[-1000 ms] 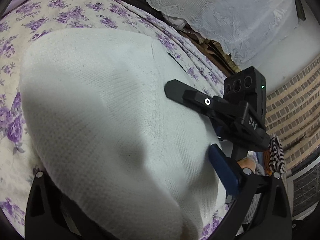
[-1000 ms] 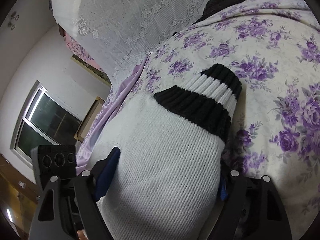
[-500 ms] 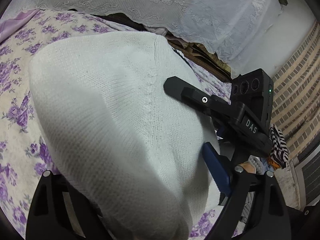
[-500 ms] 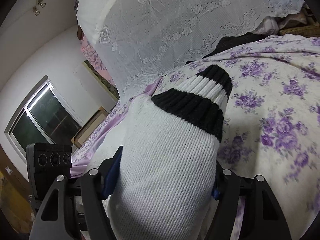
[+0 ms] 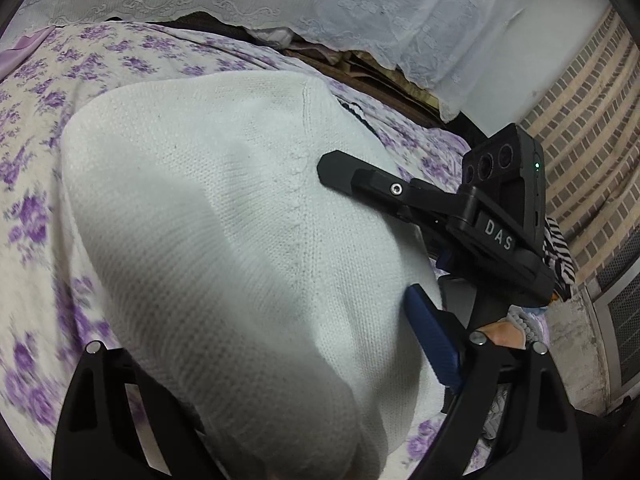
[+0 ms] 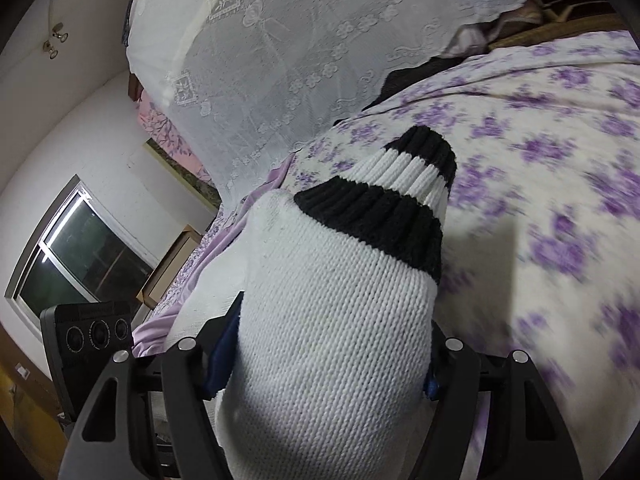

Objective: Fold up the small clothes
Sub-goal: 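Lift the sweater bundle off the bedspread with the right gripper, then carry the held bundle with the right gripper toward the folded clothes stack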

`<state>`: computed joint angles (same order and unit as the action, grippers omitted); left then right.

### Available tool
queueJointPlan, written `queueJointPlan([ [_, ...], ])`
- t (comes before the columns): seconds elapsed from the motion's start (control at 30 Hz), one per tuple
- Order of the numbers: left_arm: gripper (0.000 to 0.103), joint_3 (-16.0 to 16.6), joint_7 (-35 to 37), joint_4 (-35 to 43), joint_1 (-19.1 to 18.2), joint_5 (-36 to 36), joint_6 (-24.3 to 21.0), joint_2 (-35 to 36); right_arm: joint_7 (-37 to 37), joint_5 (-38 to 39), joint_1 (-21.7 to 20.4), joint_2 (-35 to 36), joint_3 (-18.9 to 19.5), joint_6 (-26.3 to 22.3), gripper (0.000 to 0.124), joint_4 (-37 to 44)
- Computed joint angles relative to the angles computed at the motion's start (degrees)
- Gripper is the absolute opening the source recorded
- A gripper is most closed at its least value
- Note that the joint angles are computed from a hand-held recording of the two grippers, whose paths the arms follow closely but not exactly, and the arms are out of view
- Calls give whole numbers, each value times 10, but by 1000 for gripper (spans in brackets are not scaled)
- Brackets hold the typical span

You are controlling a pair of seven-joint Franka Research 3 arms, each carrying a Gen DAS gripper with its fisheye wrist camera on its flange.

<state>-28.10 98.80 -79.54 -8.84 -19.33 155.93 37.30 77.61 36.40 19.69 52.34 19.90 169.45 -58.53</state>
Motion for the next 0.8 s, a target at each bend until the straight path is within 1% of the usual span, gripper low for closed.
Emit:
queueJointPlan([
  [0.07, 86, -7, 0, -19, -5, -2, 12, -9, -19, 18, -18, -36, 18, 27, 71, -64],
  [0.13, 86, -15, 3, -36, -7, -6, 21, -15, -50, 45, -48, -77, 51, 63, 71, -141],
  [0.2, 86, -26, 8, -48, -7, -12, 31, -18, -73, 67, -73, -103, 80, 89, 71, -191],
  [0.3, 86, -44, 18, -62, -10, -19, 46, -19, -113, 96, -126, -141, 138, 136, 71, -269],
  [0.37, 86, -55, 25, -65, -12, -22, 48, -18, -132, 104, -174, -159, 192, 176, 71, -321],
  [0.4, 86, -59, 28, -64, -13, -23, 47, -17, -133, 102, -194, -164, 214, 188, 71, -338],
  [0.43, 86, -61, 30, -63, -16, -23, 46, -16, -135, 101, -221, -171, 244, 209, 71, -364],
  [0.57, 86, -66, 34, -55, -28, -23, 40, -11, -114, 79, -285, -194, 302, 256, 71, -431],
  [0.63, 86, -66, 34, -48, -36, -21, 33, -8, -97, 69, -305, -208, 317, 272, 71, -459],
  [0.77, 86, -61, 33, -26, -56, -15, 12, 0, -55, 41, -364, -232, 365, 304, 71, -520],
  [0.8, 86, -59, 34, -17, -63, -13, 6, 4, -44, 39, -369, -239, 366, 306, 71, -527],
])
